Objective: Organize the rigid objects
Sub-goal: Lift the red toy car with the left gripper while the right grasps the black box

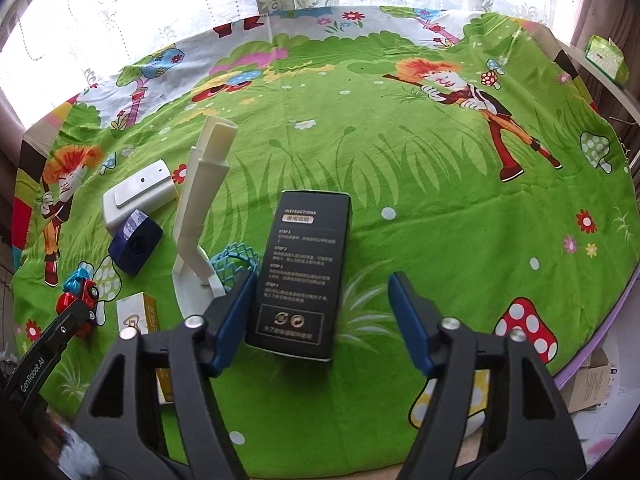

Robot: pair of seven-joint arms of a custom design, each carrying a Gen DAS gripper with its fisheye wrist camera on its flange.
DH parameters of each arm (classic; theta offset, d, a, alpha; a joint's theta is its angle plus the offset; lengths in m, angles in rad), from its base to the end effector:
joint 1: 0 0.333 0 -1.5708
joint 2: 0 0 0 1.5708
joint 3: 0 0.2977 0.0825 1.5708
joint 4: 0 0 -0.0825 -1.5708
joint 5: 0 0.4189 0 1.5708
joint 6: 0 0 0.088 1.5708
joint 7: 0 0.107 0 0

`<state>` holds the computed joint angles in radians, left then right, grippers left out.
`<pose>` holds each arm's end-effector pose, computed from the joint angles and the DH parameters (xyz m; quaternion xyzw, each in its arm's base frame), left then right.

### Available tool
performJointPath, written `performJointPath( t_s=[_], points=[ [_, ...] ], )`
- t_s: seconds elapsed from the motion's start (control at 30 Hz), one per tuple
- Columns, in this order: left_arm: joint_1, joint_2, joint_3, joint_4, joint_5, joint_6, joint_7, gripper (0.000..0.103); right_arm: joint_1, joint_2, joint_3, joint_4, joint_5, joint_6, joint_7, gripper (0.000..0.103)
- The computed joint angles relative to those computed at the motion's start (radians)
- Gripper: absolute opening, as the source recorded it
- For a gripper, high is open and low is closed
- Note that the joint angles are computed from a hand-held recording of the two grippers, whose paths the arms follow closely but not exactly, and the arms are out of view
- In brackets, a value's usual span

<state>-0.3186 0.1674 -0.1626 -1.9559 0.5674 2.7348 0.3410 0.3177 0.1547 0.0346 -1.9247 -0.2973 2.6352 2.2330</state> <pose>0.5782 -0.3208 0.4229 -0.7588 0.5562 -0.3039 0.1503 0.6211 0.2353 0.4372 -0.6447 0.7072 -0.1728 0.2331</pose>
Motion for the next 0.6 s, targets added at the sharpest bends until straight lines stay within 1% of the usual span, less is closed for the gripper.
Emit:
performJointPath(
  t_s=[0.07, 0.13, 0.33, 0.6],
  points=[
    [-0.002, -0.007, -0.001, -0.009, 0.004, 0.008, -0.004, 0.039, -0.007, 0.004, 0.007, -0.002, 0.036, 0.003, -0.029, 0.048],
    [-0.003, -0.016, -0.003, -0.020, 0.009, 0.016, -0.008, 0.039, -0.006, -0.001, 0.006, -0.011, 0.040, 0.009, -0.036, 0.043],
    [0.003, -0.049, -0.009, -0.065, 0.019, 0.061, -0.033, 0.039, -0.008, -0.043, -0.002, -0.062, 0.003, 0.056, -0.004, 0.042],
    [0.006, -0.087, -0.030, -0.100, 0.043, 0.070, -0.057, 0.039, -0.026, -0.120, 0.010, -0.147, -0.026, 0.088, 0.001, 0.042]
  ],
)
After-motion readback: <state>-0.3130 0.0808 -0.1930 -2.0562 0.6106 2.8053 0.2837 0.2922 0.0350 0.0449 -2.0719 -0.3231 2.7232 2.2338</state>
